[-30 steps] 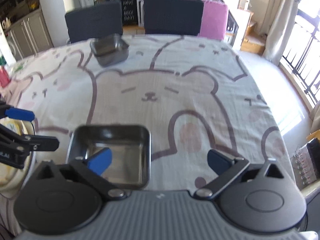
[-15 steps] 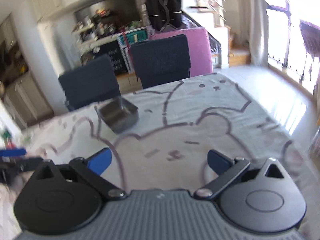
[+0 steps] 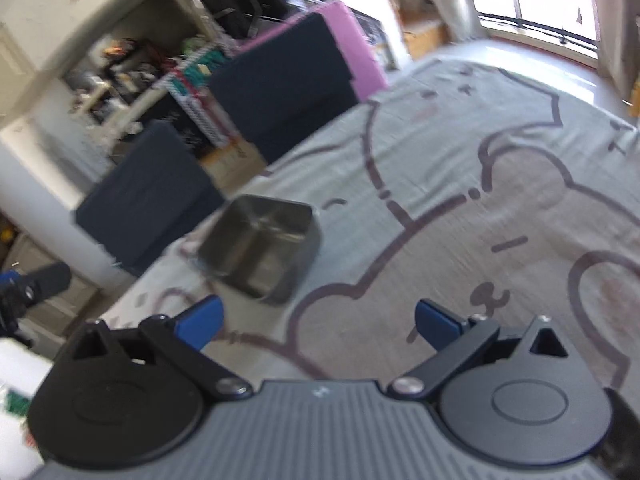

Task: Organize plates and bowls
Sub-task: 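Move both grippers to the rim of the second steel tray, then close both grippers on the second steel tray rim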

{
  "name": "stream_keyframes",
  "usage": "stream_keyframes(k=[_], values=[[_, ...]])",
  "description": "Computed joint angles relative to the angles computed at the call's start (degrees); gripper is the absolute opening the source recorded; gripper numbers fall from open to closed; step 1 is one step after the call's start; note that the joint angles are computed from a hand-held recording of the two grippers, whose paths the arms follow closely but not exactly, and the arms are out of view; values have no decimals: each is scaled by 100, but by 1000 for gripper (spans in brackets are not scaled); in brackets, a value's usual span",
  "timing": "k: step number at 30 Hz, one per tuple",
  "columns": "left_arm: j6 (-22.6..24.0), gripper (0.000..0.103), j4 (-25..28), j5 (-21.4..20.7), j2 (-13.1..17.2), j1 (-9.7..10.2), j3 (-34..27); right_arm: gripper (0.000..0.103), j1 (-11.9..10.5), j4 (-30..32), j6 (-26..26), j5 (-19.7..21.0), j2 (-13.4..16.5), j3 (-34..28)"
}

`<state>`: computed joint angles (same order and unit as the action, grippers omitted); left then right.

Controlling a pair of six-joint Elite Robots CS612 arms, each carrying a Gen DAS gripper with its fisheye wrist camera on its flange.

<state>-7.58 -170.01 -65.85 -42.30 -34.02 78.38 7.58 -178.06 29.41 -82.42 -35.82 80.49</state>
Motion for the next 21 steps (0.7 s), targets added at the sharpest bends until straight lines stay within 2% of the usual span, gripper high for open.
stream_keyframes(k=[3,7,9,11,15,17,21], values=[[164,103,286,-196,375,98,-531,103,37,214,295,-98,225,-333],[440,103,840,-1,882,124,-1240,103,79,434,306,-257,478,-743],[581,103,1031,-15,1067,147,-1484,103,91,597,317,-206,571,-925],[535,103,1173,-61,1197,174,-1644,103,114,763,198,-245,640,-1093],[191,102,1327,4,1350,207,-1776,103,237,1055,-192,-808,766,-1356],[179,101,1423,123,1372,204,-1774,103,249,1255,-286,-900,803,-1420],[50,101,1305,72,1287,230,-1601,103,231,1150,-568,-953,812,-1384]])
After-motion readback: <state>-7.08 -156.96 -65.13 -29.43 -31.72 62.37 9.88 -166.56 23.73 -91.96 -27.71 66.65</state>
